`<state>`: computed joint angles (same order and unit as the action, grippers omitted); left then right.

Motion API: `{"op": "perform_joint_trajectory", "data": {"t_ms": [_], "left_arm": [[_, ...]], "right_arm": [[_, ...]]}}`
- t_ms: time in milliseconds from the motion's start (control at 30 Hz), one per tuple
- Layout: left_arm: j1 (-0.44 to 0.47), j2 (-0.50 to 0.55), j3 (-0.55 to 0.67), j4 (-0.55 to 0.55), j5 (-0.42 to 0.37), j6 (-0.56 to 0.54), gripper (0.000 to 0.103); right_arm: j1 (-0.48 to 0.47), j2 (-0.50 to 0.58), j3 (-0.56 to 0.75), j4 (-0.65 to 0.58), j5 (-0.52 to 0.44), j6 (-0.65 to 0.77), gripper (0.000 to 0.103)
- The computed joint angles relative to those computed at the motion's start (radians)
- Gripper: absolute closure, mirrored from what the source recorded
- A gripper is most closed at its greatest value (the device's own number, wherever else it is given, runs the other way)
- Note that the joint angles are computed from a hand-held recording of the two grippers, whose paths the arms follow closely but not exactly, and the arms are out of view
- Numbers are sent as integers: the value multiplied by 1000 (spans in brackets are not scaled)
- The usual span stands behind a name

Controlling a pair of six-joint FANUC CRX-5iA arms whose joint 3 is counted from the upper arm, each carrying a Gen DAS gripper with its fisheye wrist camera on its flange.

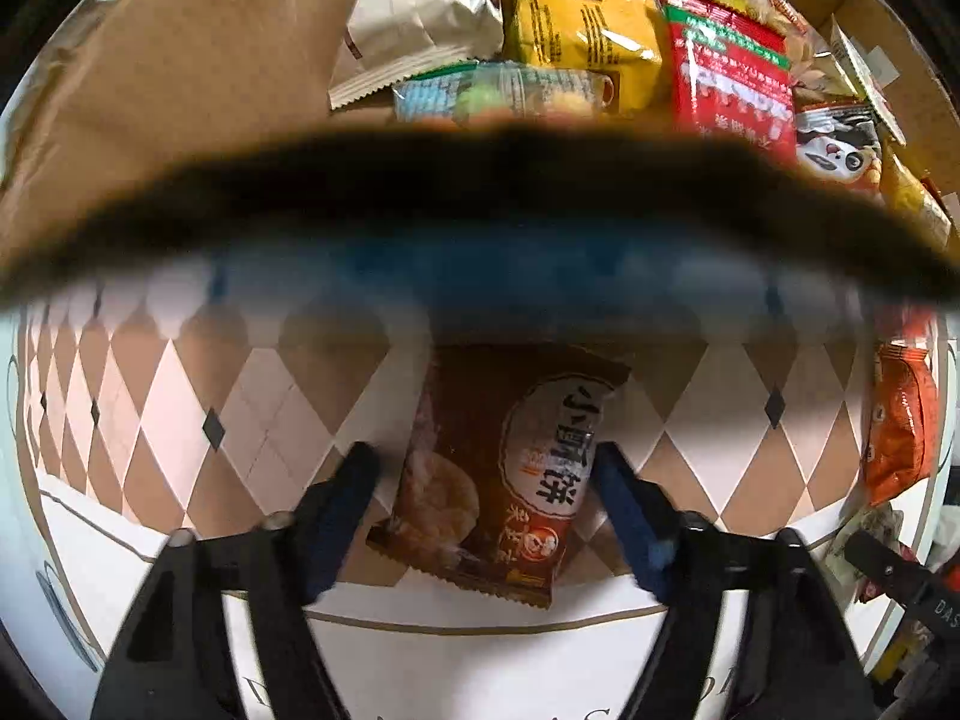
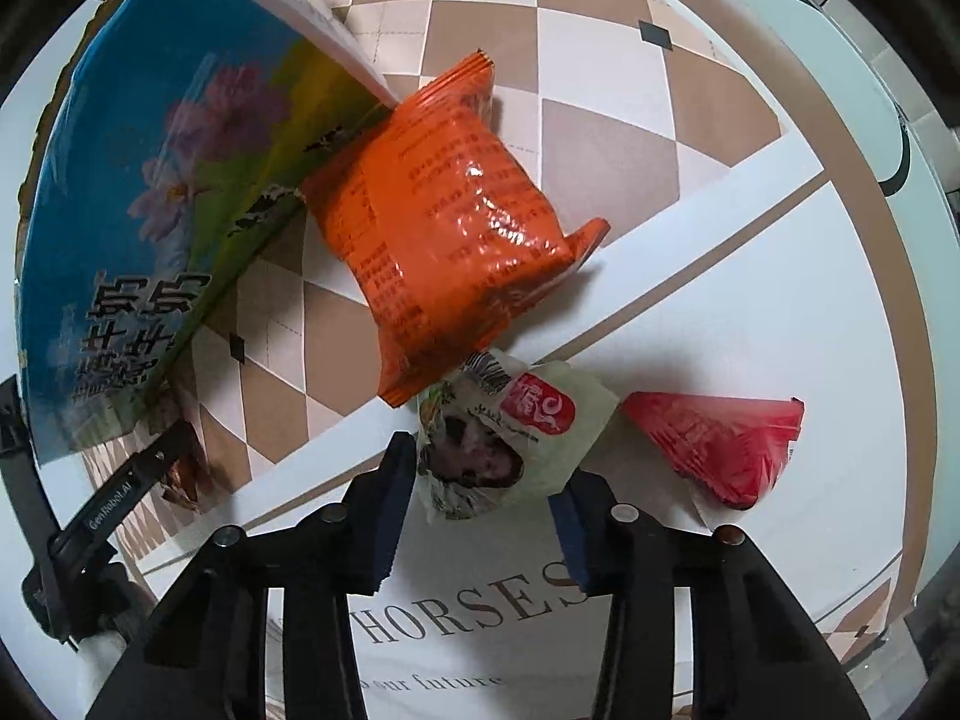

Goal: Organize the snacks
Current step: 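Grasp the red biscuit packet with the left tool while the right tool grasps the white candy packet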

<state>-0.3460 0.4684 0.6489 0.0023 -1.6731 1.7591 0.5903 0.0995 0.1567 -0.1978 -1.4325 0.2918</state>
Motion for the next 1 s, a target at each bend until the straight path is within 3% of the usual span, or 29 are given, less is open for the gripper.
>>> {"op": "perform_joint_trajectory", "data": {"t_ms": [333, 600, 1000], "left_arm": [[-32, -107, -164, 57, -6, 75, 48], [-58, -205, -319, 106, -25, 131, 48], [-122, -154, -226, 27, -45, 128, 48]], "right_arm": [[26, 15, 21, -34, -16, 75, 61], [63, 37, 61, -102, -97, 193, 62], [62, 38, 52, -71, -88, 159, 59]]}}
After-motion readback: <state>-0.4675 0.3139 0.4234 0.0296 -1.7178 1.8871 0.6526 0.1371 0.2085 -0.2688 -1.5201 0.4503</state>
